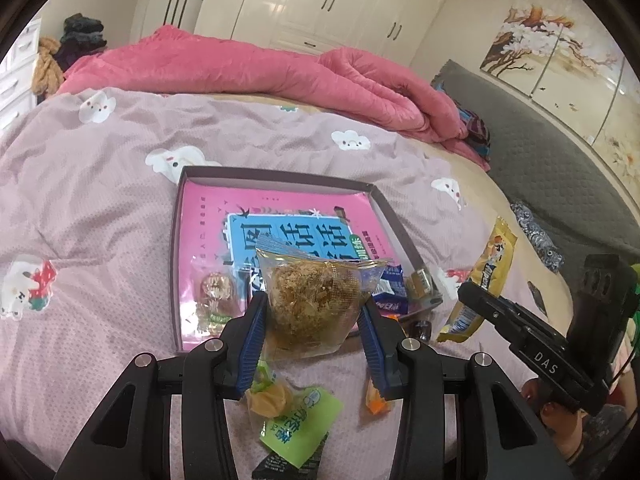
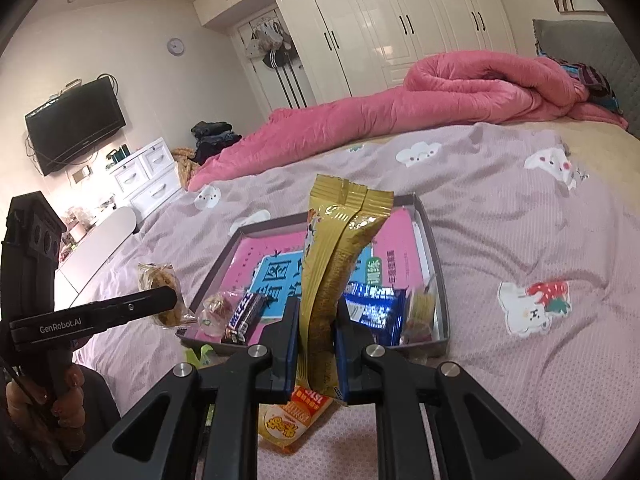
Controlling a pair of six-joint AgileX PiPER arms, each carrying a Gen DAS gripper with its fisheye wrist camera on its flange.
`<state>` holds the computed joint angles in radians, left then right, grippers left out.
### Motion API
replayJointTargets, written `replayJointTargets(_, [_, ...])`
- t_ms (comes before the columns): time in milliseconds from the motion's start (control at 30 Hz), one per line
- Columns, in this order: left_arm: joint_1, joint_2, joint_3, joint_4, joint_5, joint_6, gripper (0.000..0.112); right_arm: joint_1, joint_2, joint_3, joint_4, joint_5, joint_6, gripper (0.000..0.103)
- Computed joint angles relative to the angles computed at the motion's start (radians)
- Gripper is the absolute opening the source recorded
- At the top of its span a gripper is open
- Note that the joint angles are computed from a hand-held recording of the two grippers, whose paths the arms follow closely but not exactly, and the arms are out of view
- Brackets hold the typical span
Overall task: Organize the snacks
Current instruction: 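Lift the floss bag with the left tool while the right tool carries the gold packet to the tray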
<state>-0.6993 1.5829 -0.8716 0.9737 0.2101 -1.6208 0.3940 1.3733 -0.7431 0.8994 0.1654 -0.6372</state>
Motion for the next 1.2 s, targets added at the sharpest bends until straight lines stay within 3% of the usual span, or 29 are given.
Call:
replayJointTargets(900, [0.032, 0.108, -0.122, -0.088, 0.016, 0.101, 0.046, -0.045, 0.118, -0.119, 0.372, 0.042, -0.407, 0.016])
replayJointTargets(1200, [0.044, 0.178, -0.181, -0.195, 0.011, 0.218, 0.046, -0.072, 0.186, -0.16, 0.378, 0.08, -0.399, 0.016])
